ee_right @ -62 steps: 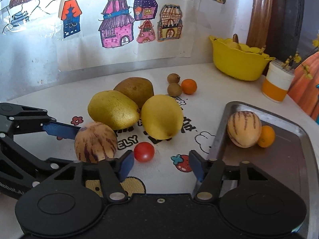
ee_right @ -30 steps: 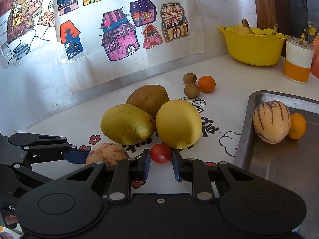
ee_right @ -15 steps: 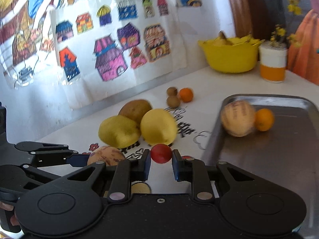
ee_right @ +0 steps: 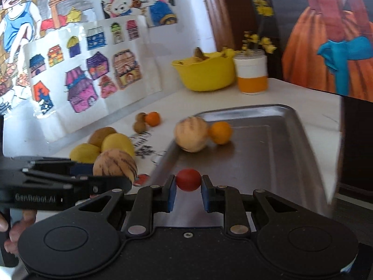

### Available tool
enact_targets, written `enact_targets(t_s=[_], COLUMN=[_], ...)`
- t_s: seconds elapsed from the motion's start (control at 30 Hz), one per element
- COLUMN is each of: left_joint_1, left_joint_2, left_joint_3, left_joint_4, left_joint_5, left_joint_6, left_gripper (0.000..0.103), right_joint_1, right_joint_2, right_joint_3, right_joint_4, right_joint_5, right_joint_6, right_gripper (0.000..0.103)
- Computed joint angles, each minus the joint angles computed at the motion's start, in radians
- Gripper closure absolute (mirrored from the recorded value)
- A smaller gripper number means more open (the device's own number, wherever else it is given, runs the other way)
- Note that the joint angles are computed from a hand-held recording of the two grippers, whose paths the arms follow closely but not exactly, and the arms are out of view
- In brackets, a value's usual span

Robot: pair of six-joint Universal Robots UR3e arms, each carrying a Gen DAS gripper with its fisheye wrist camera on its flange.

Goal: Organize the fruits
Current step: 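Place the melon and cherry tomato onto the metal tray and release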

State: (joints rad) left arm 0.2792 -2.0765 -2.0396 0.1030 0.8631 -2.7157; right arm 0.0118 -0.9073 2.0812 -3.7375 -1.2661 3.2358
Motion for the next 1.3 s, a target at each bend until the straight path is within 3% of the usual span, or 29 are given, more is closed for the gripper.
enact_targets(t_s=[0.23,0.47,0.97,1.03,1.23,1.3], left_joint_1=[-0.097,-0.161,-0.183,-0.181,-0.16,-0.144], left_joint_2=[-0.087,-0.124,-0.131,-0.129,-0.098,-0.074], left_joint_3=[0.141,0.214,0.223,0.2,0.155,0.123], left_joint_4=[-0.02,-0.074,-0.116,-0.077,-0.045,-0.025], left_joint_5=[0.064,0.115,0.127,0.125,0.098,0.078], left_joint_6=[-0.077,-0.077,-0.053,-0.056,-0.064,-0.067], left_gripper=[0.05,0.05,0.049,0.047,0.035,0.03], right_joint_1=[-0.039,-0.058,-0.036,-0.032,-0.02,-0.011], right_joint_2=[0.012,0.043,0.048,0.043,-0.002,-0.029], right_joint_3=[0.083,0.115,0.127,0.134,0.178,0.197], right_joint_4=[-0.095,-0.153,-0.191,-0.193,-0.205,-0.204], right_joint_5=[-0.004,0.006,-0.041,-0.05,-0.09,-0.109], right_joint_6=[-0.016,-0.018,-0.012,-0.009,0.002,0.007], right_gripper=[0.079,0.078,0.074,0.073,0.061,0.051])
